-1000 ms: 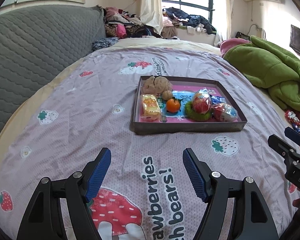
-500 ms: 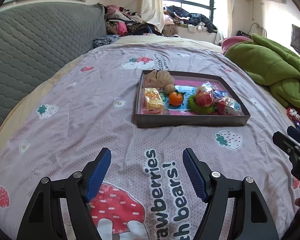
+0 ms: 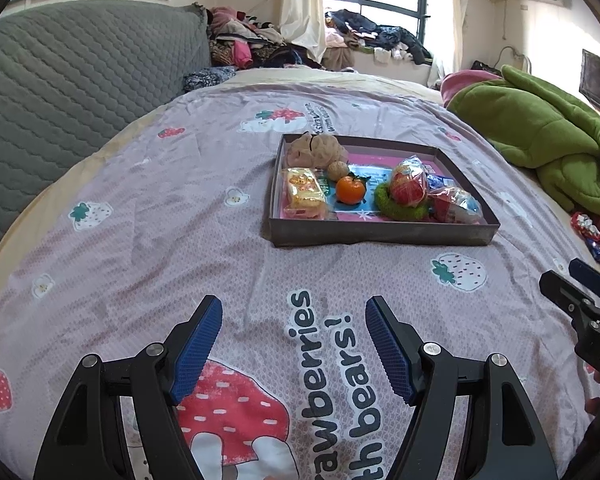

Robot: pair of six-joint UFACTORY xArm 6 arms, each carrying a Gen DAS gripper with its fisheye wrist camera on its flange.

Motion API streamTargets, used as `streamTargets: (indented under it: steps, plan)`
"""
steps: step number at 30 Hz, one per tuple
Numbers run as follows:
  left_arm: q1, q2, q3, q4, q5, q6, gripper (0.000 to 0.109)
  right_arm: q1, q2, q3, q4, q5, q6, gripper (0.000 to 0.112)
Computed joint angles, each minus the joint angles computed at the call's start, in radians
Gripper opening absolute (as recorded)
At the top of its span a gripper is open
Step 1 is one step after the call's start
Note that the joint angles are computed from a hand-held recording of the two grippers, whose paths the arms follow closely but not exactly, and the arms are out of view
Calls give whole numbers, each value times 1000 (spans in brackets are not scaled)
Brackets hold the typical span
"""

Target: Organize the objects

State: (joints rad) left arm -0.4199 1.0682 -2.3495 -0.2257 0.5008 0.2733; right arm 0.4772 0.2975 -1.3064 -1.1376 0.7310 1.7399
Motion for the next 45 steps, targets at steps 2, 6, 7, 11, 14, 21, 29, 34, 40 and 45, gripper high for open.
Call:
streamTargets:
  steps: [2, 6, 7, 11, 14, 21, 29, 34, 40, 45]
  plan:
    - [0, 3, -1, 1, -1, -3, 75, 0, -1, 7, -6, -7, 12, 74]
    - [0, -11, 30, -2, -22, 4, 75, 1, -1, 13, -10, -14, 18, 74]
    - [-1, -13, 34, -5, -25, 8, 75, 3, -1, 13, -11, -9, 21, 74]
    - [-2, -17, 48, -7, -32, 16, 75, 4, 3, 18, -13, -14, 33, 74]
    - [-1, -22, 63, -7, -38, 15, 75, 1, 8, 18, -10, -16, 37, 74]
    - [2, -16, 72, -30, -39, 29, 75, 3, 13, 23, -12, -18, 49, 74]
    - [1, -12, 80, -35, -56, 45, 75, -4, 15, 37, -9, -30, 73, 74]
    - [-1, -2, 68, -37, -51, 48, 75, -6, 13, 46, -12, -33, 87, 74]
    - [-2, 4, 63, -35, -56, 45, 75, -9, 10, 57, -22, -49, 101, 74]
    - [-3, -4, 76, -39, -64, 55, 75, -6, 12, 54, -34, -49, 104, 74]
